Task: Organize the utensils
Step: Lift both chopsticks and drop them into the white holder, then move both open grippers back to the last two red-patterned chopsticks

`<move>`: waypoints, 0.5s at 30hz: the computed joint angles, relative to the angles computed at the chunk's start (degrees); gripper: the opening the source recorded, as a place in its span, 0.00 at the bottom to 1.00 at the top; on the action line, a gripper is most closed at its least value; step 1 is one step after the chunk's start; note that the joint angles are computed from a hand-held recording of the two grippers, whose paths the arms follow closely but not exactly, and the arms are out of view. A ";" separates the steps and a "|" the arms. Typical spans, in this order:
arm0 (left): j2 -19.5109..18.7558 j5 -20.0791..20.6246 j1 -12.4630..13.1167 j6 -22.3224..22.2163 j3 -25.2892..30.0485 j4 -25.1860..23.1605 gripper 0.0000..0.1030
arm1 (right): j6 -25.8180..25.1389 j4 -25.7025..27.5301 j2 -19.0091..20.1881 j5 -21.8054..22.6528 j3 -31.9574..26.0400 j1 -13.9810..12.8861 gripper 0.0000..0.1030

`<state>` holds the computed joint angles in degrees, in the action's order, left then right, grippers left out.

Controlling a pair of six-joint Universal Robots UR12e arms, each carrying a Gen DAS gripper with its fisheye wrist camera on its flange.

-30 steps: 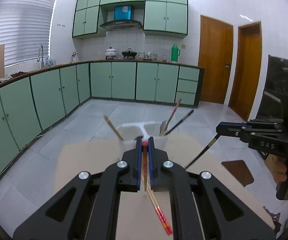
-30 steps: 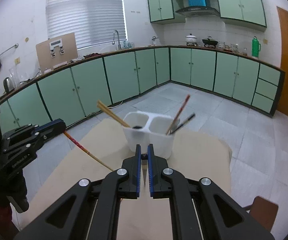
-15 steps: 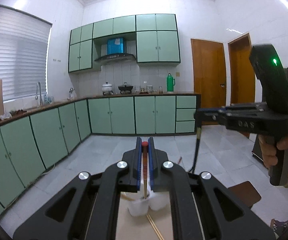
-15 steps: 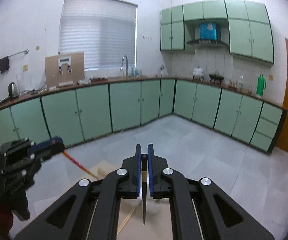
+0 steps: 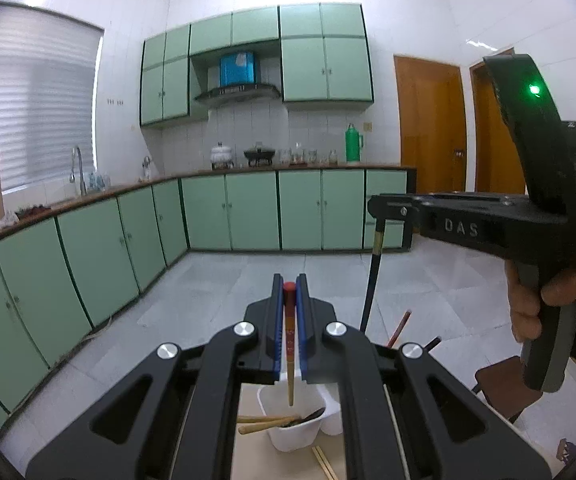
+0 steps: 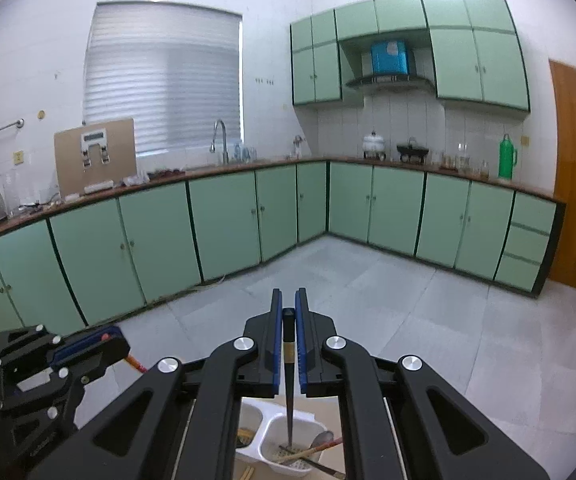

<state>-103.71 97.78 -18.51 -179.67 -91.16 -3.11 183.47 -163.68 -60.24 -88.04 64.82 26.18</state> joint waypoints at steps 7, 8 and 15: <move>-0.27 -0.17 1.02 -2.06 -0.10 -2.89 0.20 | 0.64 -0.20 -0.43 -1.49 1.96 -0.17 0.32; -0.07 -0.10 1.03 -2.03 -0.30 -2.68 0.20 | 0.80 -0.68 -0.85 -2.04 2.61 -0.19 0.36; 2.77 2.09 0.21 -1.32 -3.93 -0.74 0.40 | 1.69 -6.91 -4.88 -8.75 9.71 0.63 0.80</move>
